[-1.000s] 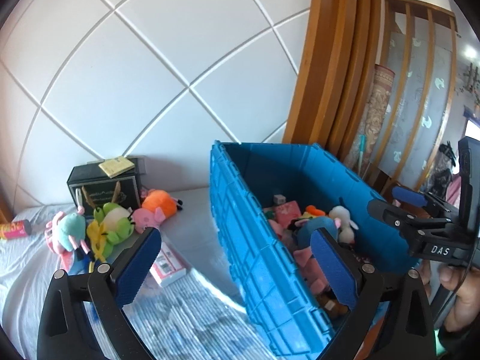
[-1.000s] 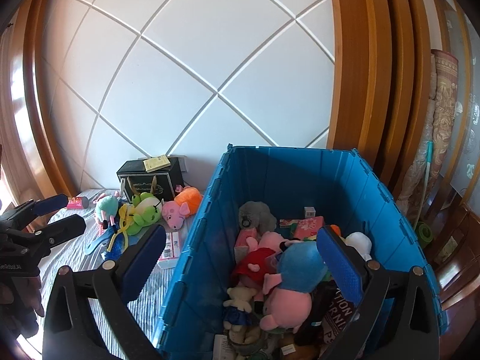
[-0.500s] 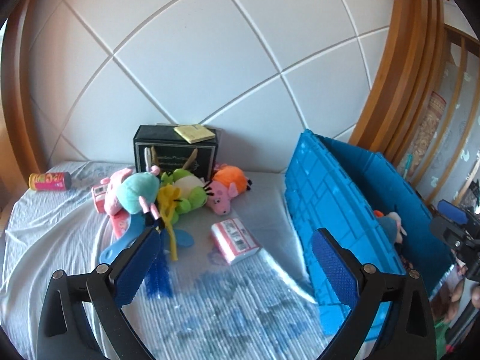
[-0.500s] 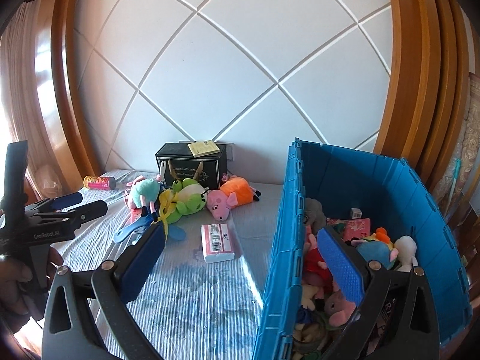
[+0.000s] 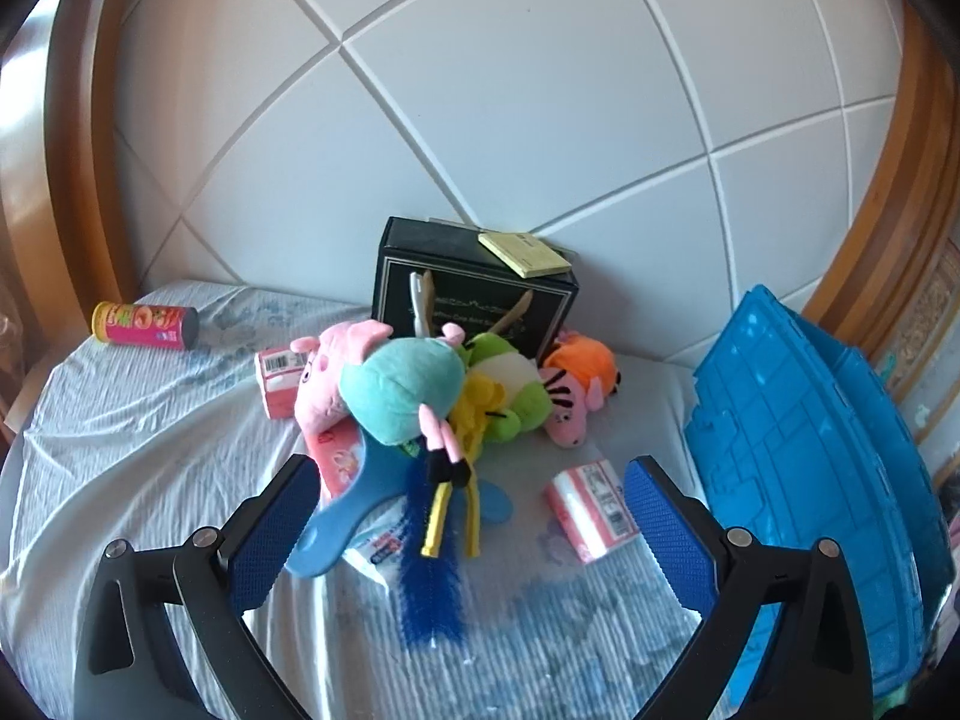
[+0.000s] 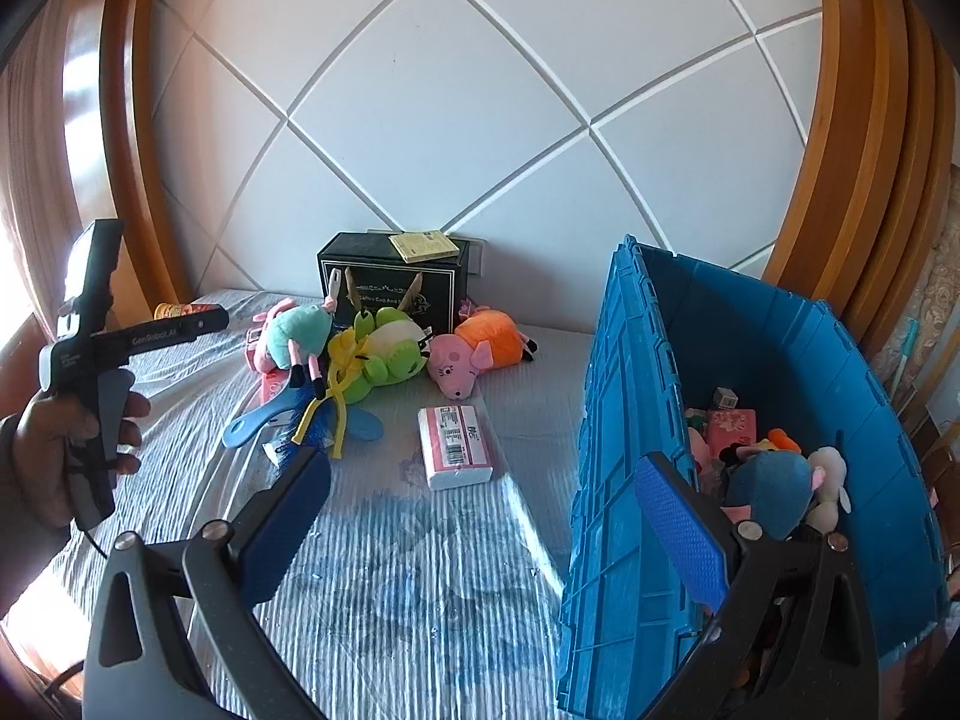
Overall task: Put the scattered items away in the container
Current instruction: 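Grasp the pink pig plush in green shirt with the left tool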
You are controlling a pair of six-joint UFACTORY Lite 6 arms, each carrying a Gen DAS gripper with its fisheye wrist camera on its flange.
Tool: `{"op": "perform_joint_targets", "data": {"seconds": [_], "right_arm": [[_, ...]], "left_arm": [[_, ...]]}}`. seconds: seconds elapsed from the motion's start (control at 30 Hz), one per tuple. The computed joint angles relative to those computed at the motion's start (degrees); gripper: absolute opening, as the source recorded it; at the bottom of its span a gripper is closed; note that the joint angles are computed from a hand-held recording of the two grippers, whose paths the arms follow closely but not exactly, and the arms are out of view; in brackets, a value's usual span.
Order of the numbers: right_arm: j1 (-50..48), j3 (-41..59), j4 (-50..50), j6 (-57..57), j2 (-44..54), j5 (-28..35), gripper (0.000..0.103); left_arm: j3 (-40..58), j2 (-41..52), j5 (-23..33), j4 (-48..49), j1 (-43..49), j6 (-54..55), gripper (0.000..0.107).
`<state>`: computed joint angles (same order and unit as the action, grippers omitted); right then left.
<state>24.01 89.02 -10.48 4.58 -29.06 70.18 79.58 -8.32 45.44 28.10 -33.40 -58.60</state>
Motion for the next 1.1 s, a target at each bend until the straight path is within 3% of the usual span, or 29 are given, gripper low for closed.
{"op": "perform_joint_targets", "data": {"seconds": [0.17, 0.4, 0.7, 0.9, 1.1], "right_arm": [[7.7, -2.6, -7.9, 8.7, -0.7, 2.5, 0.103], [7.8, -5.5, -9.8, 11.3, -2.4, 4.5, 0.103], [3.1, -8.2, -7.6, 9.4, -3.5, 4.6, 0.103], [1.5, -9.1, -6.0, 8.1, -3.4, 3.9, 0.103], [5.6, -8.9, -7.8, 11.5, -2.8, 4.2, 0.103]], "left_arm": [[2.5, 7.9, -10.0, -11.2, 12.5, 11.5, 0.102], [12.9, 26.5, -15.4, -20.4, 20.6, 20.8, 0.102], [27.8, 46.0, -14.7, -39.2, 27.2, 27.1, 0.102], [39.0, 54.5, -9.5, -37.4, 27.6, 24.6, 0.099], [42.6, 59.4, -6.3, -43.6, 29.4, 32.2, 0.103]]}}
